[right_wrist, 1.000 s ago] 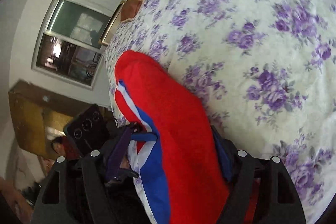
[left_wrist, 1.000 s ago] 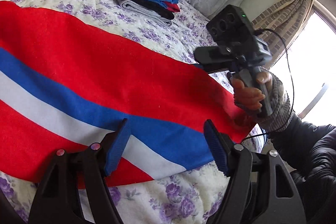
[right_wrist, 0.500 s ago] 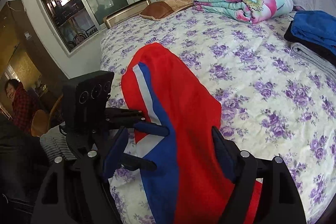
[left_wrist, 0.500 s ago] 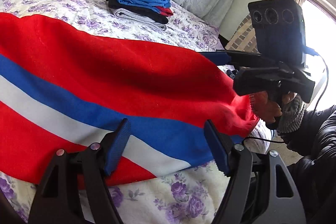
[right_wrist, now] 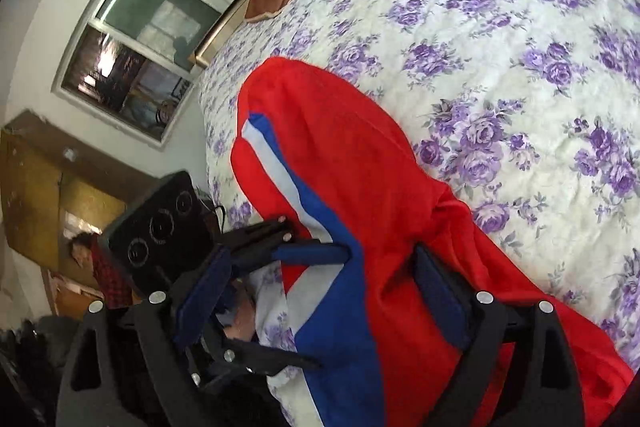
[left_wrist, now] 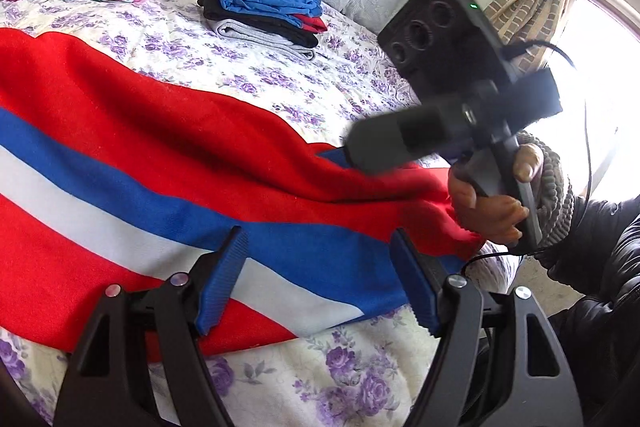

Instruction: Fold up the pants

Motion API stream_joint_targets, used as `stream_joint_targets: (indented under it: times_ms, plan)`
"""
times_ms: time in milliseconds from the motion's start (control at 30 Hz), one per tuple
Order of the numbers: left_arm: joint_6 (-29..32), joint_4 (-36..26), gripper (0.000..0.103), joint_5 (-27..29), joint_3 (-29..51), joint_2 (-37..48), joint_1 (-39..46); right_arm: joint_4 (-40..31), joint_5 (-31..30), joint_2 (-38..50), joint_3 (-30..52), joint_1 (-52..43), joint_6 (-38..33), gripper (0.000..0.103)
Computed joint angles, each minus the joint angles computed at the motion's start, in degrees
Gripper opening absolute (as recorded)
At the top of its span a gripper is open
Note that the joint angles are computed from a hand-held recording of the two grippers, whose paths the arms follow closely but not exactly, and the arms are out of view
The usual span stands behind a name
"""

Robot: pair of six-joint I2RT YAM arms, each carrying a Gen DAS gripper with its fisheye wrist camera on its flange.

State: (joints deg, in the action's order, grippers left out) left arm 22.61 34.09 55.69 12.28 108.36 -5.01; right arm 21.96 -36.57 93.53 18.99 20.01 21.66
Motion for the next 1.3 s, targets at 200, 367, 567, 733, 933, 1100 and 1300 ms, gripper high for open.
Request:
stream_joint_targets:
  times_ms: [200, 367, 567, 733, 933, 1100, 1300]
  plan:
    - [0.1, 0.7, 0.071, 0.2, -0.2, 0.3, 0.1, 14.0, -11.7, 10.4, -0.8, -10.7, 12.3, 0.092]
    - [0.0, 1.0, 0.072, 0.2, 0.0, 0.7, 0.1, 12.7, -25.7, 19.5, 6.1, -11.2, 17.6, 0.093]
    - [-0.7, 1.1, 0.072, -0.6, -0.4, -0.1, -0.3, 34.2, -18.0, 25.6, 8.1, -12.5, 31.2, 0.089]
    - [-0.8, 1.3, 0.072, -0.8, -0.3, 0.1, -0.3, 17.6, -17.5, 23.6, 12.5, -14.7, 17.3, 0.057]
    - [-0.7, 0.8, 0.072, -0.7, 0.1, 0.2, -0.3, -2.0, -11.3, 15.3, 12.7, -19.9, -1.1, 0.047]
    - [-0.7, -0.7, 0.072, -0.7, 0.8, 0.0, -0.3, 0.2, 22.4, -4.8, 1.1, -14.0, -8.7, 0.036]
    - [-1.9, -3.0, 0.074, -1.1, 1.7, -1.1, -1.0, 1.7, 23.9, -6.2, -1.5, -0.2, -11.4, 0.029]
